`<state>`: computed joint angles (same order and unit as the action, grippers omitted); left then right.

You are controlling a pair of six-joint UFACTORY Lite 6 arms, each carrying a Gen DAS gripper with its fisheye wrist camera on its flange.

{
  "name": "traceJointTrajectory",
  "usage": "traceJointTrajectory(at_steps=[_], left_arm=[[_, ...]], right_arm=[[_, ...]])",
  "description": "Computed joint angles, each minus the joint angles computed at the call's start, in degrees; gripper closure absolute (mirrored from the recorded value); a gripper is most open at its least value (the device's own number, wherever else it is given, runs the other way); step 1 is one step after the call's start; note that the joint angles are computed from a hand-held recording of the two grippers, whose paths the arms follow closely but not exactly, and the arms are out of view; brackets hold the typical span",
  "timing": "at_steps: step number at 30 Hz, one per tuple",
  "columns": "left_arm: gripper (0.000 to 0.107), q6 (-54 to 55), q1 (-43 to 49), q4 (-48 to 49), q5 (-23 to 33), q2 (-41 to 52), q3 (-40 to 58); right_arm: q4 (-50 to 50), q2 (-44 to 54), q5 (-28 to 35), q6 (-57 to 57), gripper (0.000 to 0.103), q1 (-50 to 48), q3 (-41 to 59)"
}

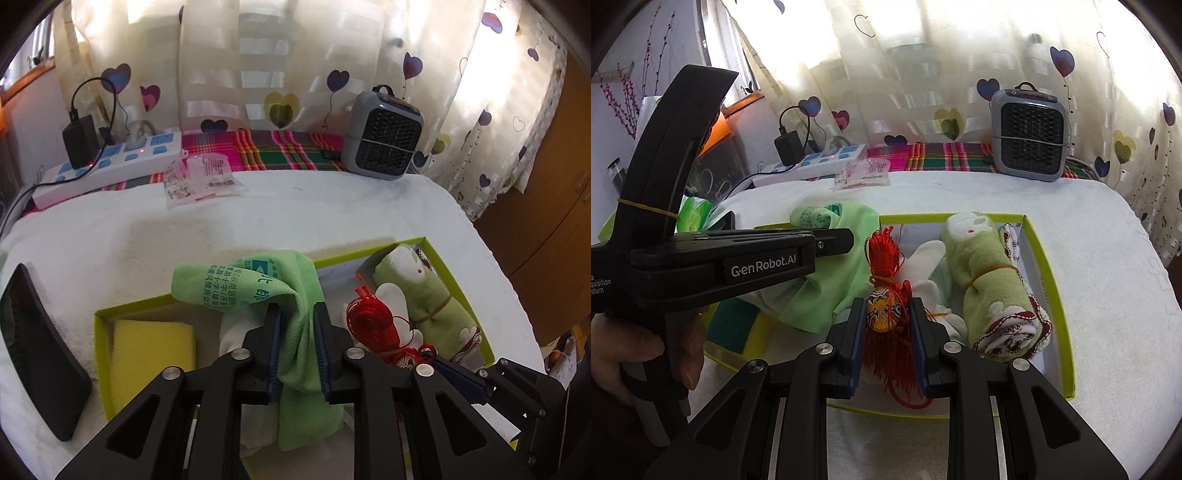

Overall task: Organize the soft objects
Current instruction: 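Carry the green cloth into the box with the left tool while the right tool carries the tassel, then release the green cloth in the box with the left tool while the right tool releases the tassel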

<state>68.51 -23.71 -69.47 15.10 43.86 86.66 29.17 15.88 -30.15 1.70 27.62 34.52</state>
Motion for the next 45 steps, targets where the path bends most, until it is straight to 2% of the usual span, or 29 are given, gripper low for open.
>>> traceJointTrajectory(at_steps=[9, 18, 22, 26, 35, 43, 45], left_arm=[[0.076, 2.9, -0.4, -3.0, -0.4, -0.9, -1.5], [0.073, 9.2, 0.2, -9.8, -0.8, -4.3, -5.3], [0.073, 12.3, 0.6, -12.9, -0.7, -6.2, -7.6], [0.073, 15.0, 0.9, -15.5, -0.7, -8.2, -10.0], [0.073, 26.4, 1.7, -26.1, -0.9, -14.8, -18.2], [0.073, 41.3, 2.0, -40.5, -1.8, -21.6, -26.9], [0.073, 41.9, 2.3, -41.1, -1.6, -22.7, -28.4]], right_arm=[[1.8, -0.1, 0.3, -2.0, 0.079, 0.3, 0.2], [3.9, -0.6, -0.3, -3.9, 0.077, 1.2, -0.4], [3.9, -0.9, -0.7, -3.5, 0.068, 1.3, -0.8], [5.6, -1.5, -1.1, -4.5, 0.068, 2.0, -1.3], [8.3, -3.6, -1.9, -5.3, 0.064, 3.9, -3.1], [12.8, -6.3, -2.9, -7.6, 0.063, 6.4, -5.3], [14.0, -6.8, -2.9, -8.3, 0.063, 7.0, -5.7]])
